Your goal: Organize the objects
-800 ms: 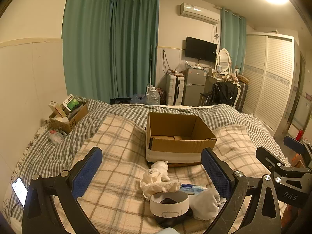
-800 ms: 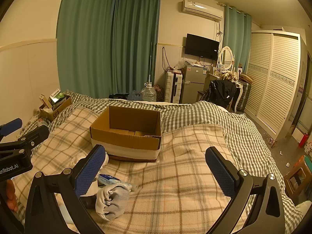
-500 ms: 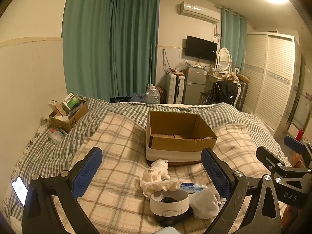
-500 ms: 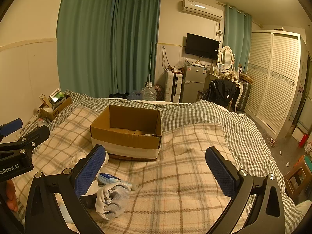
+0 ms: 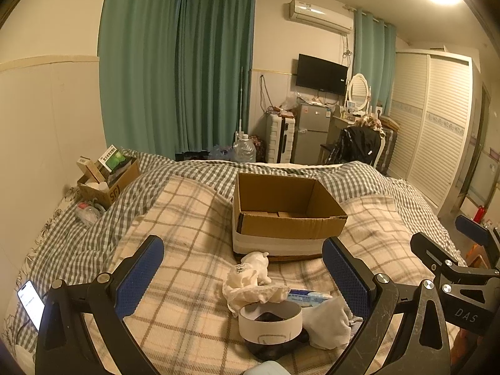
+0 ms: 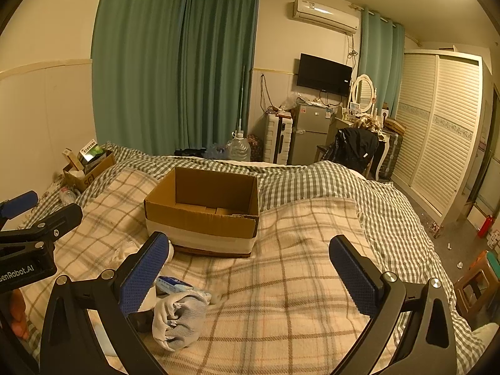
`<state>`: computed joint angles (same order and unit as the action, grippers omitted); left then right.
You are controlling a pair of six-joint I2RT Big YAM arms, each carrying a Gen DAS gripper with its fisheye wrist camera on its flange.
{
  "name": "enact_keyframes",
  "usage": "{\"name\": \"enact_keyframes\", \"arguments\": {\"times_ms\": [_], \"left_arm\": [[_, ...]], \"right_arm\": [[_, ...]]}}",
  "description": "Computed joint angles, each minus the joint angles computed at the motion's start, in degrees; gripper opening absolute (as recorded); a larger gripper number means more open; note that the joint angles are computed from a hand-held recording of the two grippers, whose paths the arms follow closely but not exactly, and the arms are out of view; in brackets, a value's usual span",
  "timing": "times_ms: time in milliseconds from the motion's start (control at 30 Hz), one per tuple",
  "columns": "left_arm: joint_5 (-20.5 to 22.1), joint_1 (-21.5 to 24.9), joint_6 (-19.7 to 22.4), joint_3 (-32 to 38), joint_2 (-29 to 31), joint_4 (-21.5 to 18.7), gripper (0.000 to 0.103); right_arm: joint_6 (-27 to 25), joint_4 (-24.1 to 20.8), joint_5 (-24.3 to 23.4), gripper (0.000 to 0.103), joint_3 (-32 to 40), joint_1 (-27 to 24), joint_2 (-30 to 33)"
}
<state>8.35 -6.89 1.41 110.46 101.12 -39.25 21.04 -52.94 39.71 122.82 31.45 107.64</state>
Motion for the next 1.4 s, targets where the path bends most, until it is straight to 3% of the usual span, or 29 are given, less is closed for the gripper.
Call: {"name": "enact_keyframes", "arguments": {"times_ms": [567,833,1000,1200,1267,1300,1333,1400], "left_arm": [[0.78,-0.55,1.07,0.80,0.37,-2.17,0.103],[0.32,-0.39,2.11,2.79,2.99,-9.35,0.103],[1.73,-0.76,3.77,4.25,5.82,-15.94,0.103],[4.82,-1.16,4.40,6.06,9.29,-20.21,0.102],[7.03,-0.96,4.18,7.63,10.91,-21.53,0.094],[8.26,-0.83,4.00,8.48,11.67,-22.34,0.081],[9.75,-0.66,3.91,9.65,12.58,-23.89,0.077],[11.15,-0.38,3.74,9.64,12.58,-24.02,0.077]], "right_arm": [[-0.84,-1.93,-0.73,0.103,2.40,0.06,0.75],[0.30,-2.64,-1.37,0.103,0.70,-0.45,0.04],[1.40,-4.60,-3.00,0.103,0.90,-1.26,1.10],[2.55,-7.19,-5.99,0.103,1.64,-1.94,3.21],[2.50,-7.94,-7.08,0.103,1.98,-2.04,3.96],[2.46,-8.29,-7.66,0.103,2.32,-2.10,4.36],[2.49,-8.71,-8.32,0.103,2.66,-2.19,4.71],[2.57,-9.03,-8.82,0.103,2.86,-2.29,4.97]]}}
